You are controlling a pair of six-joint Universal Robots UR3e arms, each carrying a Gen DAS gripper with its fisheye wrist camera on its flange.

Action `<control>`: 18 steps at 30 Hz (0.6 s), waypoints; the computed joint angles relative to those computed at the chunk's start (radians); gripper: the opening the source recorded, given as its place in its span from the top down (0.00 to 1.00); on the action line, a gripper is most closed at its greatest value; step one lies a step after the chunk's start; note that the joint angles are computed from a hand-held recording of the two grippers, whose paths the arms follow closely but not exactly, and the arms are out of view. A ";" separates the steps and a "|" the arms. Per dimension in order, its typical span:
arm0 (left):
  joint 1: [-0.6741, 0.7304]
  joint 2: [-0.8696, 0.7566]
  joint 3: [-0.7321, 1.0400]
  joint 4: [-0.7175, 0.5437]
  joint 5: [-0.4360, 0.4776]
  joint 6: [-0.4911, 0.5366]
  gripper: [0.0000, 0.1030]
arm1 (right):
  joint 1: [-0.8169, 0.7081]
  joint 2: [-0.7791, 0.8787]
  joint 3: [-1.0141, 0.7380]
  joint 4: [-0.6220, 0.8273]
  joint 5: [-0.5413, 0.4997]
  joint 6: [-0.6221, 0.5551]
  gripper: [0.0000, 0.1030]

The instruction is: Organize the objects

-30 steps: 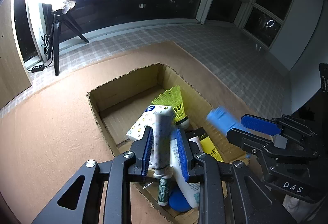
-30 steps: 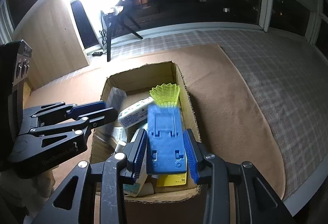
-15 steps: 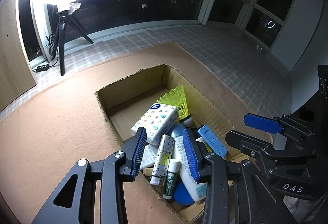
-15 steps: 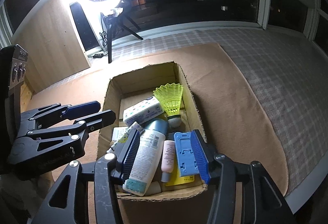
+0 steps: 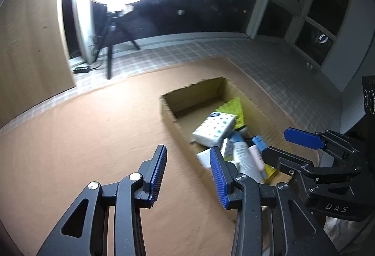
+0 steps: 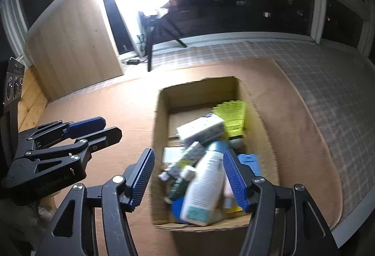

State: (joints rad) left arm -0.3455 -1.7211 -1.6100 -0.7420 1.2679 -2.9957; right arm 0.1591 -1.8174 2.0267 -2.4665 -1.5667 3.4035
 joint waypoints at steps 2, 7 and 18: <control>0.036 0.046 -0.039 -0.007 -0.009 0.013 0.55 | 0.046 0.036 -0.030 -0.009 -0.021 0.024 0.38; 0.150 0.188 -0.154 -0.040 -0.040 0.060 0.48 | 0.155 0.133 -0.113 -0.024 -0.082 0.081 0.32; 0.500 0.509 -0.336 -0.242 -0.151 0.227 0.23 | 0.374 0.371 -0.379 0.034 -0.199 0.145 0.29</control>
